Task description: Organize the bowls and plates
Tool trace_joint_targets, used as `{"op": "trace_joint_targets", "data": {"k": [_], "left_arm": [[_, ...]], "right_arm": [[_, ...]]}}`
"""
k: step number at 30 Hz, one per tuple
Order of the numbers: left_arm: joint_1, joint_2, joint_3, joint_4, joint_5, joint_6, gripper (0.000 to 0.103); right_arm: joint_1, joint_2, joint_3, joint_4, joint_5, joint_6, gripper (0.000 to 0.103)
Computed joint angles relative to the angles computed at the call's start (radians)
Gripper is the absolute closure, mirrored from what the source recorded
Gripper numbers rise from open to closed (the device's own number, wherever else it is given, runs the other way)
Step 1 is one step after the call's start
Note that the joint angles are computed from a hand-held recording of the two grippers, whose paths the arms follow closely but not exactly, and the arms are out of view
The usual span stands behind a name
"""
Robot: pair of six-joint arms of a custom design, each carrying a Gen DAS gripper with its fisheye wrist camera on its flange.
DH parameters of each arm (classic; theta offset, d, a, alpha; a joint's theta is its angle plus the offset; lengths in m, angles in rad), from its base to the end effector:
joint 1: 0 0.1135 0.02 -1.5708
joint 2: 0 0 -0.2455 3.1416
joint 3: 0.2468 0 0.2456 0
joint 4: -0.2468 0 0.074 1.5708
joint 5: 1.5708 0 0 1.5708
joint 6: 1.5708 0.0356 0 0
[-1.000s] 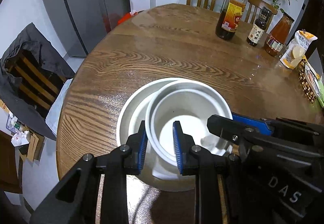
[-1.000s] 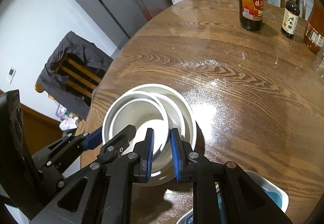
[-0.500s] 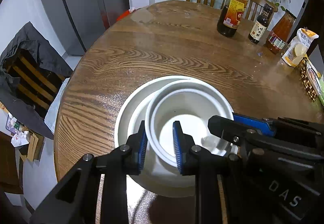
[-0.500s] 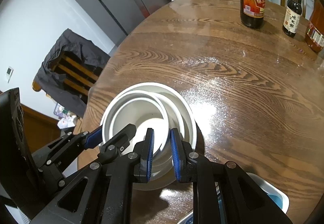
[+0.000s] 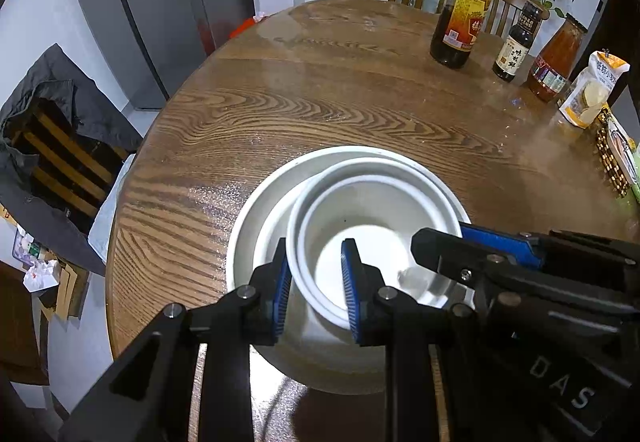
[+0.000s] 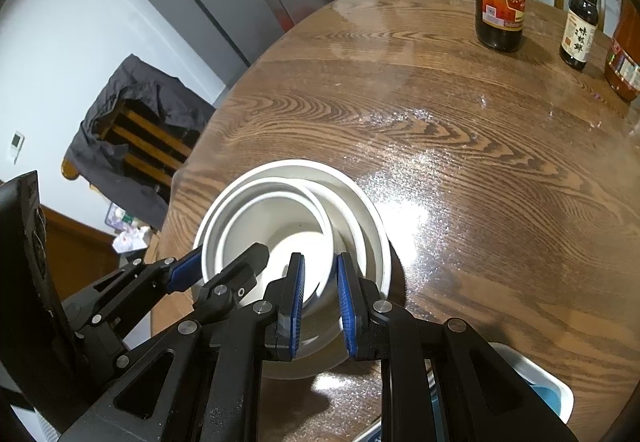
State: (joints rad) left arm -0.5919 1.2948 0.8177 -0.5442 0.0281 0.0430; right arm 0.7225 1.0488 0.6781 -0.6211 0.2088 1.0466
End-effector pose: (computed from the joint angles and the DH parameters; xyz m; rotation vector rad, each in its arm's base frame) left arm 0.2065 -0.1400 0.2002 0.8246 2.4766 -0.2347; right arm 0.1556 0.1273 0.2049 0.4968 2.5387 0.4242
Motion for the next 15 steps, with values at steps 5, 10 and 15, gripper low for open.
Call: {"op": "trace_joint_targets", "data": {"k": [5, 10, 15], "left_arm": [[0.007, 0.008, 0.003, 0.002, 0.004, 0.005, 0.080], [0.014, 0.009, 0.001, 0.004, 0.009, 0.008, 0.079], [0.015, 0.009, 0.000, 0.006, 0.009, 0.010, 0.079]], "right_arm": [[0.004, 0.017, 0.018, -0.010, 0.004, -0.006, 0.083], [0.004, 0.037, 0.029, -0.008, 0.007, -0.011, 0.083], [0.002, 0.038, 0.029, -0.008, 0.005, -0.014, 0.083]]}}
